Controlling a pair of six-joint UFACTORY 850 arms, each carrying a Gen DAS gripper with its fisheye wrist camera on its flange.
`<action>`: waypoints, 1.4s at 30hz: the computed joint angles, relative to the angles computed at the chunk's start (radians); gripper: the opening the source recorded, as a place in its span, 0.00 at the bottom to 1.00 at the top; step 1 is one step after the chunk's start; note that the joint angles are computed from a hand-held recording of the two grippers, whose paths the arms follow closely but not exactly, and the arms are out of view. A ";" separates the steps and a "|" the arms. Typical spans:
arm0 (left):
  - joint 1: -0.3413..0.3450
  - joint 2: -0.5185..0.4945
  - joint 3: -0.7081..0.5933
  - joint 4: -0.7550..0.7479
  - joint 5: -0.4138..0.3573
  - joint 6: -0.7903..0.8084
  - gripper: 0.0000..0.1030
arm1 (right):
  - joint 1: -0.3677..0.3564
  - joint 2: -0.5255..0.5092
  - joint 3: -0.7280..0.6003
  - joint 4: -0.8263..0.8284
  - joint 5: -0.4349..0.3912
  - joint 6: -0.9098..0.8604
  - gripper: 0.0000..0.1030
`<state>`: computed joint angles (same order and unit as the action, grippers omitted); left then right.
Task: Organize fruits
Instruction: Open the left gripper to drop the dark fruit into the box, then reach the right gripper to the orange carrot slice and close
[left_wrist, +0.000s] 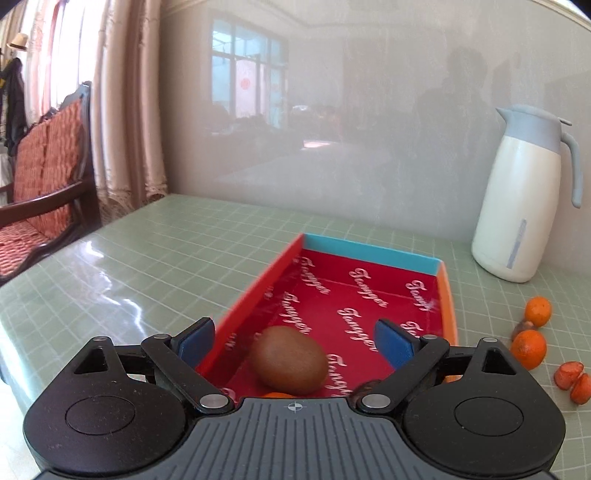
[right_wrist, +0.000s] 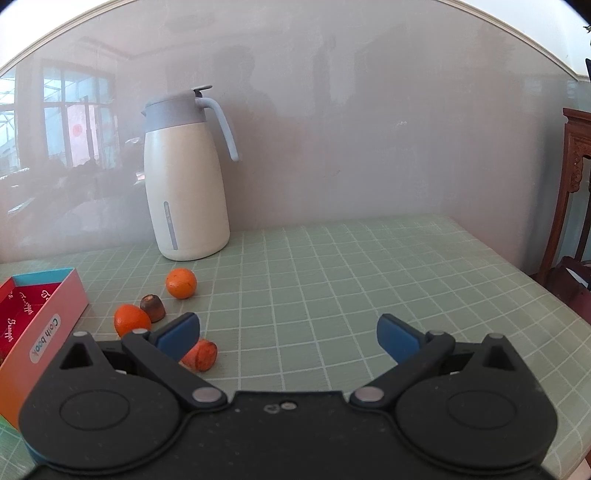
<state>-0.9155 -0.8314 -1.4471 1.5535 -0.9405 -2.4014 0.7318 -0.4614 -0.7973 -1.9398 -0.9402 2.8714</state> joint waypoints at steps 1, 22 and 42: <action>-0.001 0.014 0.021 0.000 -0.017 -0.019 0.90 | 0.001 -0.002 -0.002 -0.002 0.001 -0.004 1.00; 0.015 0.137 0.244 -0.142 -0.194 -0.199 0.91 | -0.031 -0.094 -0.122 -0.115 0.156 -0.023 0.80; 0.046 0.177 0.314 -0.159 -0.159 -0.248 0.91 | -0.082 -0.167 -0.207 -0.164 0.289 0.046 0.36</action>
<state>-0.8691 -0.6543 -1.1333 1.3941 -1.0995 -2.6489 0.6498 -0.6289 -1.0047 -2.1042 -0.6514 2.9169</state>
